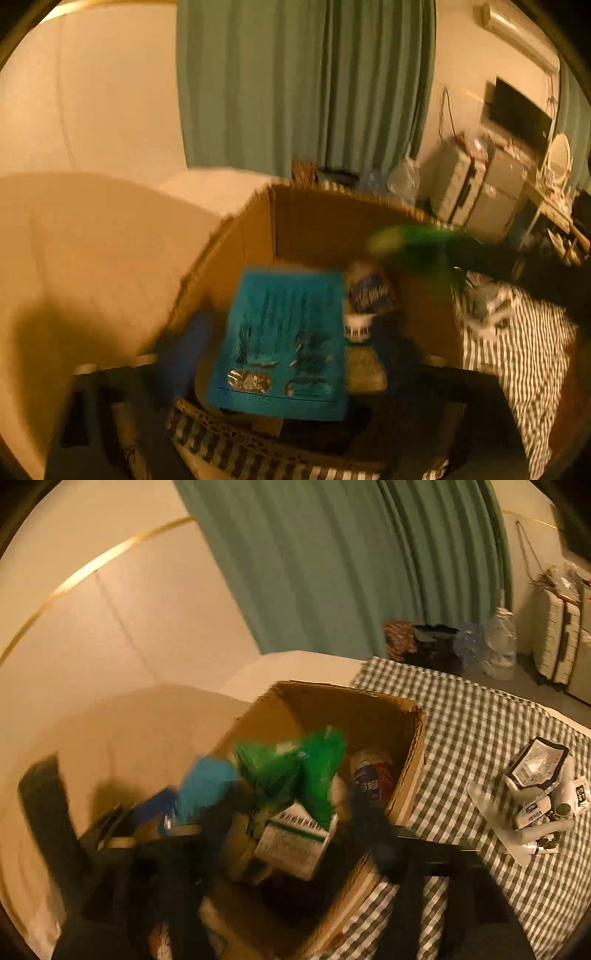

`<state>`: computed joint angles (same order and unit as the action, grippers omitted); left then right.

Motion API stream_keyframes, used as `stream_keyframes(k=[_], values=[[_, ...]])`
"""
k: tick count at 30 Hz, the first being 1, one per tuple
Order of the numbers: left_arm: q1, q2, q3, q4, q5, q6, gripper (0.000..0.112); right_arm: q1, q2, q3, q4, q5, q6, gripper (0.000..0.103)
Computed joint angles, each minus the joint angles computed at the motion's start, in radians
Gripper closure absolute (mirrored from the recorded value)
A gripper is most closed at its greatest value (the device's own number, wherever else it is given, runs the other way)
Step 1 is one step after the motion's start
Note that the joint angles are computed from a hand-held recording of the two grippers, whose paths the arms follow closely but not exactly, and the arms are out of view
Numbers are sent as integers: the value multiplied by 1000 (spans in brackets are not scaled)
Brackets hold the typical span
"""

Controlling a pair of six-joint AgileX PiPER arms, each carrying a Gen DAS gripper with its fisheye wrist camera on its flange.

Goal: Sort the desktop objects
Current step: 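Carry the blister pack and green packet into the cardboard box and release both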

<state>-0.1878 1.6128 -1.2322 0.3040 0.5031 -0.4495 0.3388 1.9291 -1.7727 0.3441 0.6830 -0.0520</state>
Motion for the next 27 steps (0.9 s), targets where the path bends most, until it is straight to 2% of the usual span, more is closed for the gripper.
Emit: stream_keyframes(k=[3,6,7,9,12,16,18,20,22,27], values=[[12,-34,73,-42,-81,67,9,-11,-91,123,-30,-89,-8,16],[-19,-50,94,34,-68,-1,9,-37,-227,302,-109,-149,30,16],[-29,-78,117,8,-78,15,9,-48,-275,364,-133,-170,44,16],[-59,-131,151,-48,-95,43,9,-73,-384,485,-211,-189,99,16],[-141,-164,122,-77,-60,46,9,-105,-518,591,-379,-163,210,16],[-384,-217,40,165,81,-227,9,-118,-735,655,-571,-74,352,16],[-488,-221,-21,209,166,-291,9,-140,-835,657,-557,-31,344,11],[-618,-221,-98,276,299,-374,9,-160,-911,664,-531,-21,328,8],[-719,-229,-140,343,383,-437,9,-157,-971,656,-559,10,346,7],[-918,-205,-214,524,570,-602,9,-239,-1079,673,-446,61,176,7]])
